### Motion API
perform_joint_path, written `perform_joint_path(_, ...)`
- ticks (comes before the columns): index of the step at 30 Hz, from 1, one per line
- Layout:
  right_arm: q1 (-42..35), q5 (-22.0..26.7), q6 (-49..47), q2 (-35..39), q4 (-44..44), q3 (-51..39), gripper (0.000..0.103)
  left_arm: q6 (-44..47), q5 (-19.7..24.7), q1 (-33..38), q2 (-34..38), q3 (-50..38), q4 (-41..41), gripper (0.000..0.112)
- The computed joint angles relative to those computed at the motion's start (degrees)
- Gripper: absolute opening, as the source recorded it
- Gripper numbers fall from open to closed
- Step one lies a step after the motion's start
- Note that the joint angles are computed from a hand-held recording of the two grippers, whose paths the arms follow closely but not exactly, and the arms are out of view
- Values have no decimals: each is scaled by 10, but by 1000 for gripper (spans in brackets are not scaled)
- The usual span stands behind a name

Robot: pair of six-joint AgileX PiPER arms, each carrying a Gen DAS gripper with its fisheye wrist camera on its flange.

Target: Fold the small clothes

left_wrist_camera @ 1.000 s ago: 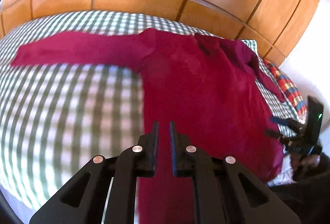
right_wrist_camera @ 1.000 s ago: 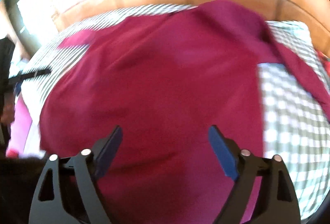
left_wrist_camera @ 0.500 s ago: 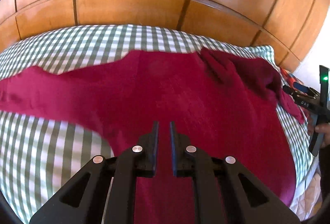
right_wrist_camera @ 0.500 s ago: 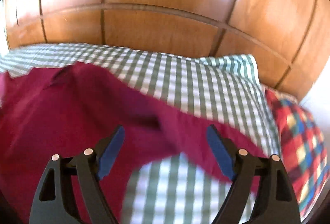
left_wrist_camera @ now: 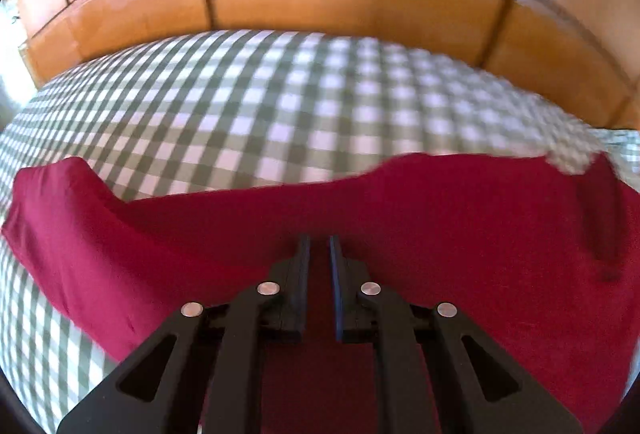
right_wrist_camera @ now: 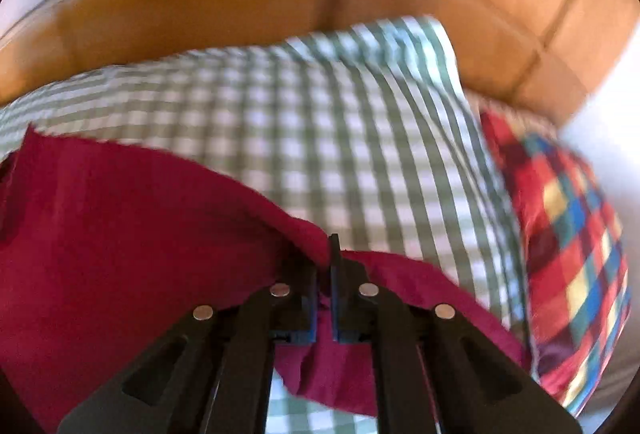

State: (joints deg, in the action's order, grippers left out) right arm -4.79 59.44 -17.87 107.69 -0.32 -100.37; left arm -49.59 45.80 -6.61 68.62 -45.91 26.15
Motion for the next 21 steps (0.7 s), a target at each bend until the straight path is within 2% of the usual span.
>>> perform_joint_path(2, 14, -27, 20, 0, -32, 22, 4, -58, 15, -21, 29, -4, 80, 8)
perform_joint_path(4, 33, -46, 46, -8, -67, 41, 4, -85, 29, -26, 49, -12, 117, 8)
perform_joint_path(5, 32, -45, 42, -11, -60, 42, 5, -97, 33, -26, 58, -14, 133, 8)
perform_joint_path(6, 21, -42, 24, -19, -30, 43, 11, -102, 36, -24, 67, -15, 144, 8)
perform_joint_path(8, -1, -40, 0, -50, 7, 59, 44, -97, 47, -28, 81, -24, 156, 8)
perform_joint_path(9, -28, -47, -23, -75, 37, 76, 70, -96, 58, -36, 87, -28, 166, 8)
perform_joint_path(10, -49, -41, -48, -85, 65, 73, 78, -99, 72, -49, 92, -28, 181, 8)
perform_joint_path(14, -170, -2, -150, -134, 142, 91, 80, -110, 97, -63, 61, -22, 167, 8)
perform_joint_path(16, -245, 27, -216, -149, 178, 99, 80, -125, 109, -69, 14, -5, 155, 8)
perform_joint_path(18, -307, 54, -282, -161, 192, 120, 80, -145, 138, -97, -24, 7, 153, 8)
perform_joint_path(20, -332, 36, -324, -184, 184, 167, 80, -156, 162, -128, -72, 23, 136, 8)
perform_joint_path(21, -336, -2, -347, -204, 167, 210, 79, -163, 174, -146, -84, 26, 134, 8)
